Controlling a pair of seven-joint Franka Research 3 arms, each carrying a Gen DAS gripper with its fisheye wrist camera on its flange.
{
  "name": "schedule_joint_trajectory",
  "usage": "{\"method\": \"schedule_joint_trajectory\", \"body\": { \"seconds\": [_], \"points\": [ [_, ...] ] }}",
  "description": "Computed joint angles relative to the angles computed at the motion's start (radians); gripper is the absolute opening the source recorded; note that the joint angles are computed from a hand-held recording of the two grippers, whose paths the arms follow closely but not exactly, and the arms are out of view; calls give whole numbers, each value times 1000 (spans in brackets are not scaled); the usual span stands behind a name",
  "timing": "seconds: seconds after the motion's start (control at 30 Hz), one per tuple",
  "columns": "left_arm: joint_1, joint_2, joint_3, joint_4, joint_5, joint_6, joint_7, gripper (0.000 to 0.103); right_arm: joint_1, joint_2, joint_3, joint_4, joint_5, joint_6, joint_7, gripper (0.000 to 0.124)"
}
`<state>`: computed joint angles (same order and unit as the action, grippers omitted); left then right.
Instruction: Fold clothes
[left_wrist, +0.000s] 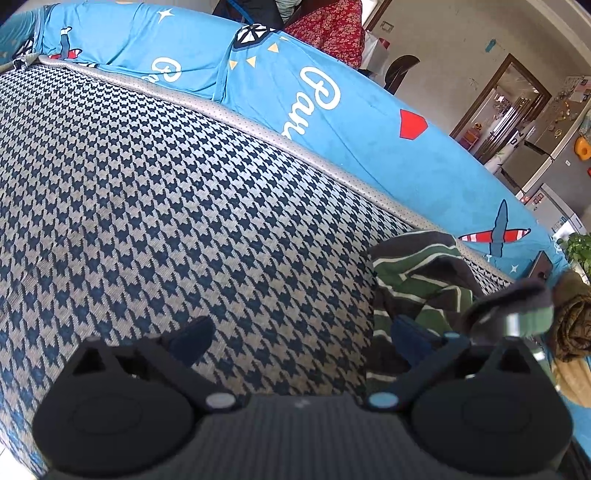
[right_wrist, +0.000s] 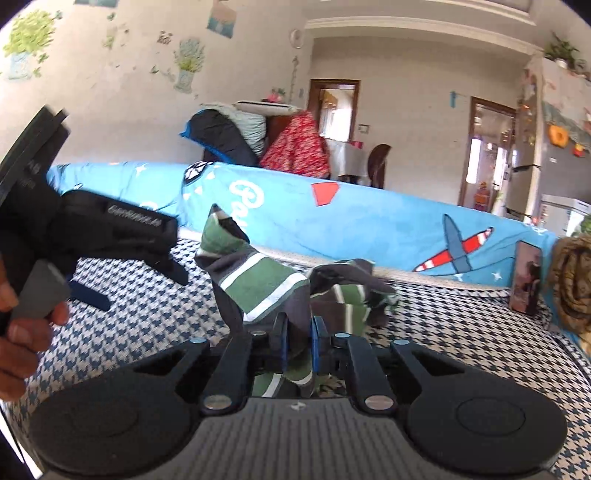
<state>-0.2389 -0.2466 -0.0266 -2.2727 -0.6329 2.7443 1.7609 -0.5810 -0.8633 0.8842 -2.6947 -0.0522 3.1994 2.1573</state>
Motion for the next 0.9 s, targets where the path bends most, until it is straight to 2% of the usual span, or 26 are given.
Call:
{"method": "schedule_joint_trajectory", "body": {
  "seconds": [0.13,0.27,0.53,0.7,0.8,0.9],
  "points": [
    [-3,-6,-11,-15,14,-10,-9,103,-44,-96,-5,-10,9,-82,61,12],
    [-17,-21,-23,-43,38,-10,-20,103,-42,-174,-34,-30,-17,-182,129,12],
    [-62,-63,-35,-111,92,-11,-33,103,-88,-239,-65,-31,-93,-372,255,12],
    [-85,-80,-37,-142,132,-23,-48,103,-66,-238,-111,-43,-142,-449,299,12],
    [-93,-88,-36,-155,147,-25,-64,103,10,-215,-187,-82,-170,-377,283,13],
    [-95,-95,-33,-163,159,-22,-87,103,124,-161,-286,-115,-196,-289,232,13]
  ]
}}
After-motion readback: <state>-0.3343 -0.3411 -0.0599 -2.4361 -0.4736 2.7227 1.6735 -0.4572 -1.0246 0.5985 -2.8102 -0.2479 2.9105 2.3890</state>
